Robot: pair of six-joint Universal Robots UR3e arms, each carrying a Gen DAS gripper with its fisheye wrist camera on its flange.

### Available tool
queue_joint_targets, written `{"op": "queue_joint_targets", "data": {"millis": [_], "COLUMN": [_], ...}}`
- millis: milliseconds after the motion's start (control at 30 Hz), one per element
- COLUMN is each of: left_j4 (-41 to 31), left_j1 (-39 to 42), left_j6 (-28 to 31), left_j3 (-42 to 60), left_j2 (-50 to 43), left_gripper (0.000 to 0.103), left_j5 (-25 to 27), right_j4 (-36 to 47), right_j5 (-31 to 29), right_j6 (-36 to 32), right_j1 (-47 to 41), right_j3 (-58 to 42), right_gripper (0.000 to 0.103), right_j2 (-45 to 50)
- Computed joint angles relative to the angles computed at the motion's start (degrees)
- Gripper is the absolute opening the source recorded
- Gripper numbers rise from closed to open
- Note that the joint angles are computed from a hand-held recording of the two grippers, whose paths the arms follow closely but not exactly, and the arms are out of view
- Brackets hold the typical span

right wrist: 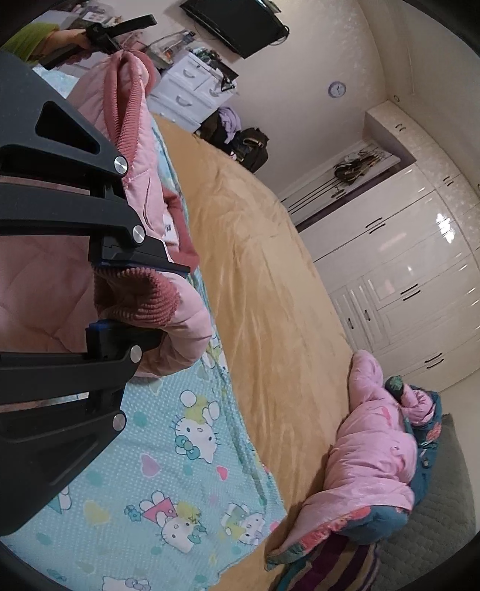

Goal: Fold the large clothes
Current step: 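Lift the hem with both grippers and fold it toward the collar, then open both grippers to release the folded hem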

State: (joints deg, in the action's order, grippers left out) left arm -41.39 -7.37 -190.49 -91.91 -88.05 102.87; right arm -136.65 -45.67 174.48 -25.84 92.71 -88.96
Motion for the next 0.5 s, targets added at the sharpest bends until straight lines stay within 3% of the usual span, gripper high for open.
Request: {"op": "queue_joint_targets", "data": {"millis": [233, 400, 433, 467, 500], "left_j4": [1.5, 2.7, 2.9, 3.1, 3.2], "left_j1": [1.2, 2.7, 3.2, 3.7, 3.8], "left_j6": [-0.7, -1.1, -1.3, -1.6, -1.9], "left_j3": [0.9, -1.0, -1.5, -2.0, -2.0], "left_j2": [-5.0, -4.9, -4.7, -4.4, -4.5], "left_gripper": [0.015, 0.016, 0.016, 0.017, 0.017], "left_j5": [-0.5, -2.3, -3.1, -3.9, -4.3], "right_j4": [-3.8, 2.2, 3.1, 3.5, 2.9], "right_j5": [-0.6, 9.1, 11.5, 14.6, 15.3], "right_j6": [2.9, 3.0, 2.5, 2.1, 2.7], "right_j1": [1.9, -1.6, -2.4, -3.6, -4.0], "right_j3": [-1.3, -3.0, -2.7, -1.8, -1.1], "right_gripper": [0.022, 0.035, 0.051, 0.075, 0.088], "right_j2": [6.7, 8.1, 7.8, 7.3, 6.6]}}
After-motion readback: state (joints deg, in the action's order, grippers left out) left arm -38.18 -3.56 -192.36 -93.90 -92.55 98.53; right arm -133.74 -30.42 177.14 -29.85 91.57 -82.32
